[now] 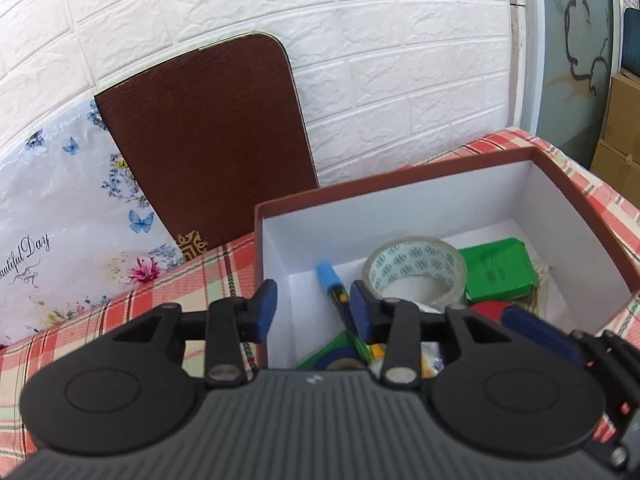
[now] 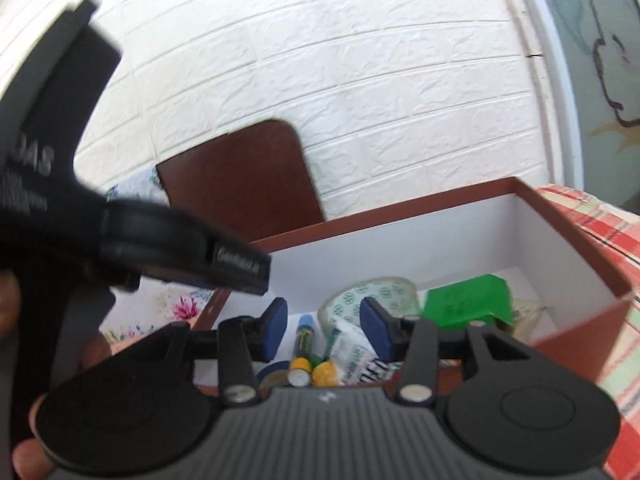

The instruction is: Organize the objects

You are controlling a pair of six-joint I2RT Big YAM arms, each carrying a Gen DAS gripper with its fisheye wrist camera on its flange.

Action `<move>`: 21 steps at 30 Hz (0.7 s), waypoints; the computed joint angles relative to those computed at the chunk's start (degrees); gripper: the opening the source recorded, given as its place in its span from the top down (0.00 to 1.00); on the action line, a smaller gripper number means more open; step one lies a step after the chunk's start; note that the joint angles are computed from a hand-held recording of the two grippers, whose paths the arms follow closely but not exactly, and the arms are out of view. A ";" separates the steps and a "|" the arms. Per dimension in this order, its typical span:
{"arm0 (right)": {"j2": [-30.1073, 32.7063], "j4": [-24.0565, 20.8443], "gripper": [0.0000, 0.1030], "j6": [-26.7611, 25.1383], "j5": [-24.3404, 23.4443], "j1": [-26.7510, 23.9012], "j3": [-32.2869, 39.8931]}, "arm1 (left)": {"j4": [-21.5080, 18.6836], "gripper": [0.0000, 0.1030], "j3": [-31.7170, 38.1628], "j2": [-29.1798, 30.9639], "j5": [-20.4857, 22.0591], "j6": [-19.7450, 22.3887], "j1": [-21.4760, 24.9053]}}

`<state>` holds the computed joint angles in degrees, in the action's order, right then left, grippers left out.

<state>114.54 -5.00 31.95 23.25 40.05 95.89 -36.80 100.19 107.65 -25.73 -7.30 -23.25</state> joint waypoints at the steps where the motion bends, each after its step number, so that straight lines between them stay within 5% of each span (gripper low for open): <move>1: -0.90 0.04 0.58 1.15 0.22 -0.17 -1.27 | -0.17 0.58 -0.52 -0.38 -0.15 -0.11 -0.33; 8: -7.51 -0.25 0.56 4.05 2.73 0.23 -9.10 | 0.66 0.53 -7.01 -5.30 -0.66 -1.14 -2.59; 14: -14.30 0.37 0.45 3.35 6.77 3.12 -15.69 | 2.95 0.46 -13.84 -10.64 -0.88 -1.88 -4.75; 18: -16.24 -0.01 0.43 2.99 8.04 4.22 -16.90 | 4.47 0.31 -18.34 -14.28 -1.81 -2.69 -5.83; 21: -17.27 -0.16 0.29 3.39 8.59 5.08 -17.73 | 5.97 0.19 -21.77 -17.09 -3.80 -3.07 -6.59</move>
